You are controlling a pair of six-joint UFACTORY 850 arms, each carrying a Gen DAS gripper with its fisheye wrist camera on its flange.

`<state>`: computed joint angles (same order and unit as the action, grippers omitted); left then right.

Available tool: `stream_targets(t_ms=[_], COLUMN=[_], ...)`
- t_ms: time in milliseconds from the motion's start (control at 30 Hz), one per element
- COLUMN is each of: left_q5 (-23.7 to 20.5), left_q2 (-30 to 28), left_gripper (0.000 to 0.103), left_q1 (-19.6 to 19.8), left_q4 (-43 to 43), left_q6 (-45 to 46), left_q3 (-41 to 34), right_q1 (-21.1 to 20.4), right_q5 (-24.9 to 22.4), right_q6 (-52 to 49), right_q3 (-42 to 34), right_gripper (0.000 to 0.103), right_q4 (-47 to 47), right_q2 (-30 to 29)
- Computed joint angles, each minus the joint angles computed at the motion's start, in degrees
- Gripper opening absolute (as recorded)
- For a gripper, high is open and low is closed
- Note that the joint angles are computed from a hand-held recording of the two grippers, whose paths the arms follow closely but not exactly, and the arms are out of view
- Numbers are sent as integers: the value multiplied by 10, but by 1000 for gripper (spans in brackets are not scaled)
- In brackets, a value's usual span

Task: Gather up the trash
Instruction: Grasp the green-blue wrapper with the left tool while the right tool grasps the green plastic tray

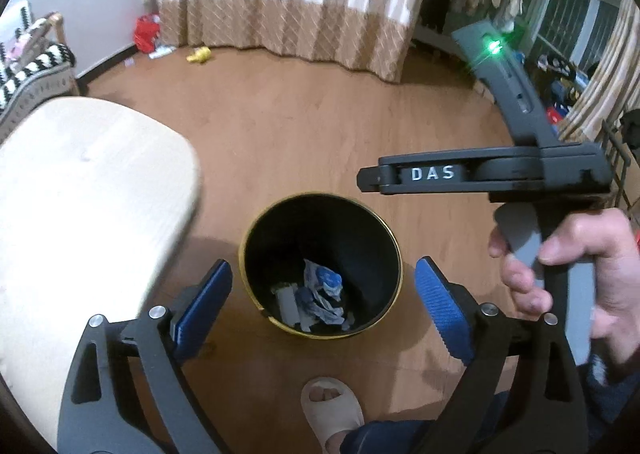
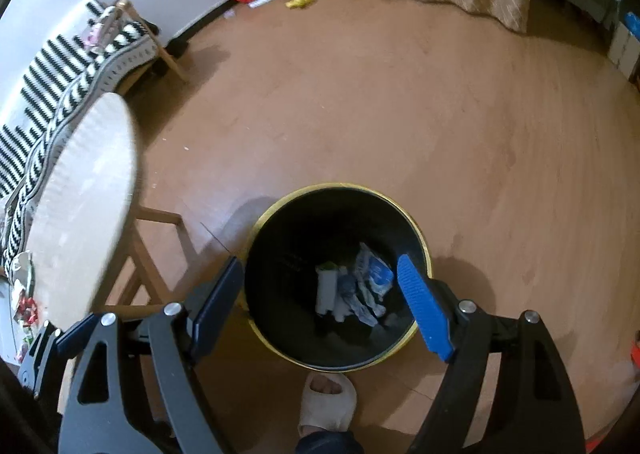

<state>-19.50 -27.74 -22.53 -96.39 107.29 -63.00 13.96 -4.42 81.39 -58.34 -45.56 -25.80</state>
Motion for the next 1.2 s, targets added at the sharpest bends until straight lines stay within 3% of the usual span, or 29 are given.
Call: stream_targets(t_ms=[133, 233, 467, 567, 733, 900, 967, 1133, 1200], left_q5=[-5, -1, 34, 46, 60, 35, 23, 5, 4], left_q2=[65, 104, 188, 211, 223, 226, 222, 200, 207], left_gripper=[92, 92, 92, 92, 92, 92, 92, 92, 92], left_q1=[42, 78, 205, 268, 386, 505, 535, 573, 576], left_q4=[-69, -91, -141, -161, -110, -32, 11, 105, 78], left_q6=[64, 73, 110, 129, 66, 7, -15, -18, 57], left_q3=[51, 76, 141, 161, 163, 170, 169, 167, 185], right_q1=[40, 73, 162, 203, 264, 304, 314, 320, 322], right_q5=[-14, -20, -4, -21, -90, -176, -212, -268, -289], right_q6=[234, 255, -146, -326, -601, -654, -662, -697, -694], right_q3=[-10, -34, -155, -220, -366, -520, -580, -665, -702], right_gripper=[79, 81, 81, 81, 81, 81, 81, 81, 81], right_q4=[-239, -281, 71, 232, 463, 489, 488, 545, 557], right_q2=[19, 21, -36, -72, -161, -260, -300, -359, -383])
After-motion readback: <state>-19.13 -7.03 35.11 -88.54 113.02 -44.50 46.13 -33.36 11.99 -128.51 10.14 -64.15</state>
